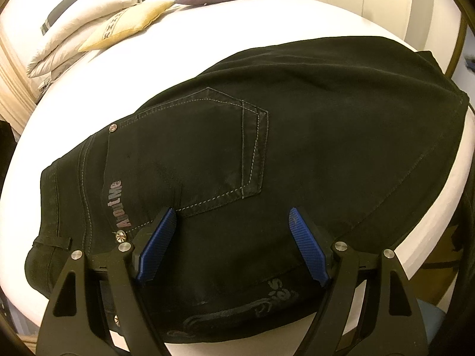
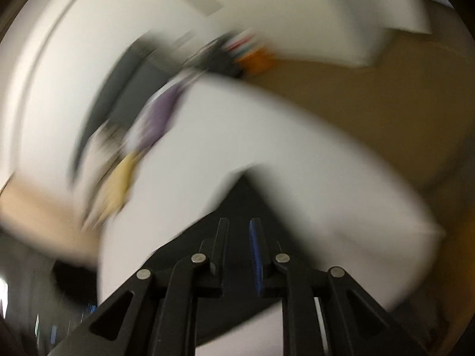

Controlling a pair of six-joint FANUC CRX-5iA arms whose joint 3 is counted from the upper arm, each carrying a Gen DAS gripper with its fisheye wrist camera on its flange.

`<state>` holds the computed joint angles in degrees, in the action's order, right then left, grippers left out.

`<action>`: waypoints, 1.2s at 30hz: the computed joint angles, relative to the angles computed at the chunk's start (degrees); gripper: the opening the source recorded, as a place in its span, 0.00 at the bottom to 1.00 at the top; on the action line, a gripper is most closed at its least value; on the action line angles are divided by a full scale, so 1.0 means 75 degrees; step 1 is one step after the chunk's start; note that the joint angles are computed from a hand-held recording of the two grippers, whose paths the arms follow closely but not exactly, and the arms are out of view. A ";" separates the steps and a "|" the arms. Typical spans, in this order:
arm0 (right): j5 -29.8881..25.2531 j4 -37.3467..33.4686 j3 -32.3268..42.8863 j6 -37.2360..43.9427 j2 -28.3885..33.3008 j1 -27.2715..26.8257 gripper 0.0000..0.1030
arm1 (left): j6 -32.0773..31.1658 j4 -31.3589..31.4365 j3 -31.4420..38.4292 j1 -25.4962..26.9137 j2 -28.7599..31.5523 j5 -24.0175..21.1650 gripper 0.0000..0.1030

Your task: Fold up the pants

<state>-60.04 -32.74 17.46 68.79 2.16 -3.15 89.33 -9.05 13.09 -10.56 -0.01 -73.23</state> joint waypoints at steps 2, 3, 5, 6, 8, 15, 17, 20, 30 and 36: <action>-0.0865 -0.1100 0.1129 0.1032 0.0826 0.0270 0.16 | 0.0072 -0.0052 0.0025 -0.0038 0.0012 -0.0030 0.76; -0.1099 -0.1396 0.1472 0.1294 0.1122 0.0421 0.16 | 0.0078 -0.0066 0.0029 -0.0040 0.0014 -0.0039 0.76; -0.1638 -0.1738 0.2317 0.1498 0.1896 0.0851 0.16 | 0.0094 -0.0074 0.0038 -0.0047 0.0027 -0.0050 0.76; -0.1678 -0.1758 0.2522 0.1471 0.2165 0.1049 0.16 | 0.0082 -0.0055 0.0014 -0.0033 0.0010 -0.0042 0.76; -0.2104 -0.1807 0.3118 0.1237 0.2873 0.1257 0.16 | 0.0044 -0.0012 0.0012 -0.0008 0.0019 -0.0036 0.76; -0.0208 -0.1073 0.1700 0.0119 0.2594 0.0729 0.00 | -0.0054 0.0161 -0.0256 0.0120 -0.0145 0.0230 0.76; 0.0573 -0.0515 0.0995 -0.0374 0.2172 0.0548 0.00 | -0.0064 0.0167 -0.0379 0.0148 -0.0245 0.0304 0.77; 0.1313 0.0396 0.0280 -0.1133 0.1731 0.0393 0.00 | 0.0033 0.0084 -0.0381 0.0107 -0.0288 0.0270 0.77; 0.0237 -0.2070 -0.0381 0.1693 0.0132 0.0171 0.15 | 0.0346 -0.0368 0.0435 -0.0759 -0.0025 0.0449 0.76; -0.0375 -0.0882 -0.0659 0.0424 0.0459 0.1069 0.00 | 0.0078 0.0173 0.0685 -0.1037 0.0628 0.0186 0.77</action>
